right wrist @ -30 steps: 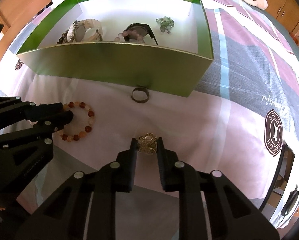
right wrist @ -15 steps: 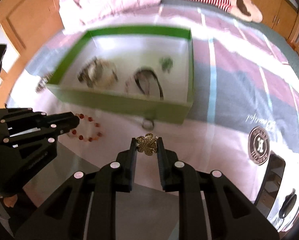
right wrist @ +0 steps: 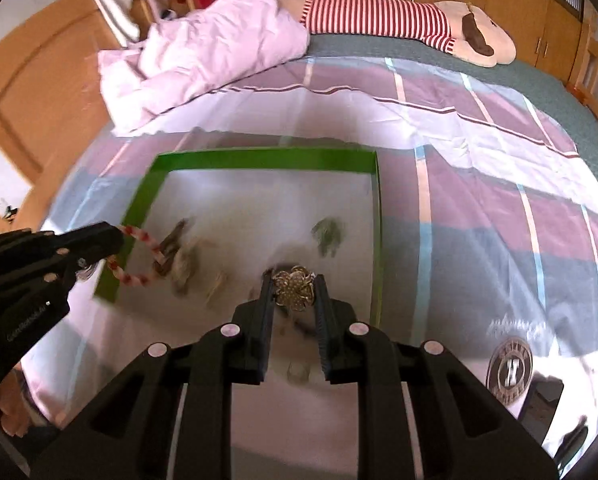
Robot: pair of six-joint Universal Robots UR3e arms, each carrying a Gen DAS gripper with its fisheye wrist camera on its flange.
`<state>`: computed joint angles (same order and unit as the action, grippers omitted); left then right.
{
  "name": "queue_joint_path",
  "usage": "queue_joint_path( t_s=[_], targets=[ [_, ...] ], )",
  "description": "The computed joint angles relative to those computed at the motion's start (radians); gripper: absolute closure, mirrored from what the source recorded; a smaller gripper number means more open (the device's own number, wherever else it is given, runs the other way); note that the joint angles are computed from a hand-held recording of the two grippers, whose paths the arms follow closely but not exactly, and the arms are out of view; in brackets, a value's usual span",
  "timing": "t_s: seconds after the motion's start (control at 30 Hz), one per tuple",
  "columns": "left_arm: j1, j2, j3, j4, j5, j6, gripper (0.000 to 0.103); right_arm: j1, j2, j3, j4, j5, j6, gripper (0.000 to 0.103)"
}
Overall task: Organize jewelry
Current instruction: 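Carry the red bracelet and gold charm into the green box and open both tools, then move both tools back over the silver beaded ring and dark ring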
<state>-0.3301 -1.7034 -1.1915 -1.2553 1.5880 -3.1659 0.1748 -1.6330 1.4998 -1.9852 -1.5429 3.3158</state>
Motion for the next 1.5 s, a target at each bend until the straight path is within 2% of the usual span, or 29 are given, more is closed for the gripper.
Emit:
queue_joint_path(
  t_s=[0.2,0.33,0.53,0.57,0.6,0.63,0.67,0.7,0.87,0.9,1.0,1.17,1.23,1.33,1.5],
  targets=[
    [0.072,-0.163,0.137,0.002,0.011,0.023,0.095,-0.048,0.190,-0.132,-0.036,0.093,0.010,0.083],
    [0.097,-0.253,0.233,-0.018,0.012,0.033,0.095,-0.038,0.307,-0.213,-0.038,0.084,0.011,0.083],
    [0.114,-0.328,0.272,-0.012,0.004,0.042,0.095,-0.004,0.436,-0.289,-0.037,0.037,0.023,0.081],
    [0.118,-0.335,0.271,-0.012,-0.001,0.046,0.091,0.001,0.446,-0.295,-0.038,0.025,0.026,0.066],
    [0.121,-0.340,0.266,-0.016,-0.010,0.051,0.076,0.009,0.452,-0.298,-0.035,0.004,0.028,0.056],
    [0.121,-0.343,0.252,-0.016,-0.011,0.056,0.066,0.014,0.448,-0.295,-0.039,-0.009,0.028,0.050],
    [0.118,-0.339,0.233,-0.003,-0.002,0.056,0.057,0.020,0.432,-0.279,-0.050,-0.024,0.023,0.050],
    [0.115,-0.332,0.214,0.007,0.006,0.058,0.057,0.023,0.417,-0.272,-0.050,-0.029,0.013,0.050],
    [0.106,-0.232,0.120,0.002,-0.004,0.071,0.057,0.029,0.248,-0.192,-0.010,-0.042,-0.029,0.050],
    [0.099,-0.200,0.101,-0.007,0.001,0.074,0.057,0.017,0.174,-0.154,0.015,-0.022,-0.036,0.050],
    [0.078,-0.071,0.012,-0.028,-0.011,0.062,0.056,-0.026,0.005,-0.070,0.096,0.046,-0.050,0.050],
    [0.071,0.231,-0.233,-0.025,-0.115,0.059,0.053,-0.078,-0.278,0.171,0.188,0.111,-0.106,0.050],
    [0.060,0.300,-0.313,-0.007,-0.115,0.040,0.052,-0.061,-0.300,0.247,0.172,0.101,-0.089,0.050],
    [0.059,0.368,-0.429,-0.008,-0.107,0.007,0.051,-0.038,-0.258,0.322,0.126,0.099,-0.047,0.058],
    [0.097,0.367,-0.523,-0.054,-0.145,-0.035,0.051,0.008,-0.131,0.348,-0.006,0.081,0.011,0.060]
  ],
)
